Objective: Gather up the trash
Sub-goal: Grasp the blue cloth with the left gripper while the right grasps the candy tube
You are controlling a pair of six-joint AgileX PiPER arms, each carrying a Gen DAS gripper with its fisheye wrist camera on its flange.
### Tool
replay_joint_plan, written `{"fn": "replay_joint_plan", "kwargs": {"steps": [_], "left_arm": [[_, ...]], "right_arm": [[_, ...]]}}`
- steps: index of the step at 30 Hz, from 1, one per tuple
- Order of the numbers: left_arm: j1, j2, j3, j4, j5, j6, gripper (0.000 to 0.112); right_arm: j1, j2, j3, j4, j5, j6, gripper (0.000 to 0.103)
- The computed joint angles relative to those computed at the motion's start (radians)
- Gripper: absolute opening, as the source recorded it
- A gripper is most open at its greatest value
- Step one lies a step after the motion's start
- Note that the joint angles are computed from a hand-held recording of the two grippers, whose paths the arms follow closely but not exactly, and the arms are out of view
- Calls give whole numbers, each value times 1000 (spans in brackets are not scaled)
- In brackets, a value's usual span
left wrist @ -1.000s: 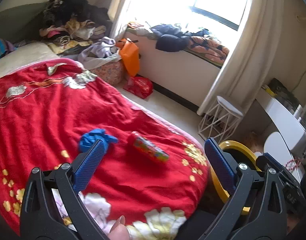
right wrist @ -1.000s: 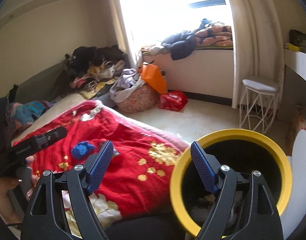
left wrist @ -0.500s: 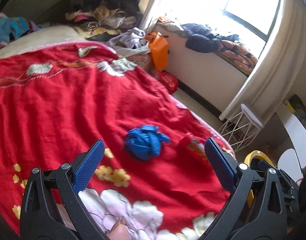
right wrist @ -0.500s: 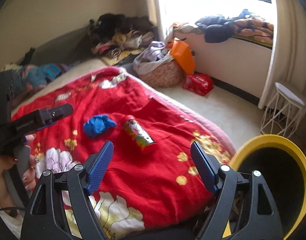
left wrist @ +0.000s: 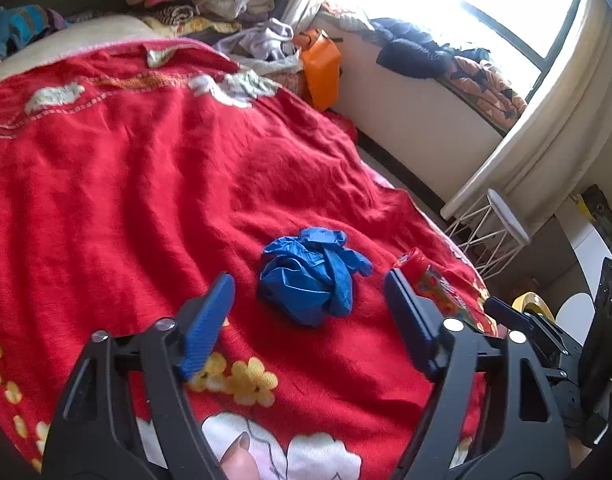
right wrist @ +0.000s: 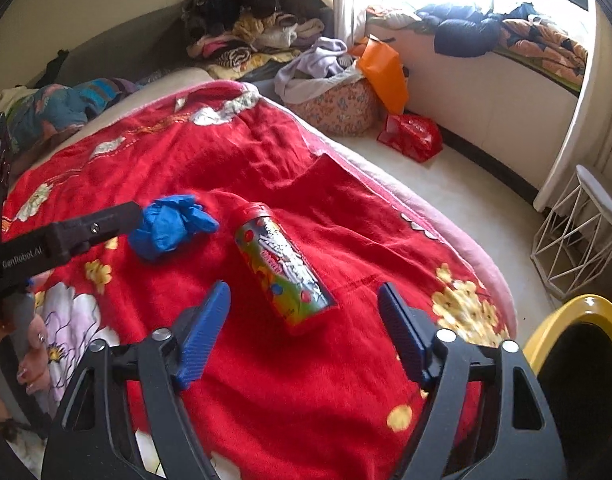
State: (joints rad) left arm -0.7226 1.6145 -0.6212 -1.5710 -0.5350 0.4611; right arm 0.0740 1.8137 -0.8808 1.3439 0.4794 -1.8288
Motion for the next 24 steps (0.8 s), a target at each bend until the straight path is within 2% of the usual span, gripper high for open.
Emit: {"fn": "replay_joint_plan", "kwargs": {"steps": [2, 4, 6, 11, 15, 20, 24], "left_arm": [[18, 21, -11, 17, 21, -7, 62], [32, 40, -19, 33, 38, -15, 61], [40, 51, -26, 38, 48, -14, 60], [36, 65, -29, 45, 52, -16, 46], [40, 66, -30, 50, 60, -16, 37], [28, 68, -35, 59, 66, -8, 19], [2, 60, -41, 56, 61, 0, 13]], "right_arm": [[14, 28, -30, -56, 0, 61, 64], [26, 53, -58, -129, 8, 127, 50], [45, 65, -69, -186, -4, 179, 43], [34, 11, 1, -66, -4, 21, 38], [1, -30, 39, -9, 35, -33, 36], [-99, -80, 78, 19, 153, -22, 33], [-183, -114, 108, 27, 242, -25, 32]]}}
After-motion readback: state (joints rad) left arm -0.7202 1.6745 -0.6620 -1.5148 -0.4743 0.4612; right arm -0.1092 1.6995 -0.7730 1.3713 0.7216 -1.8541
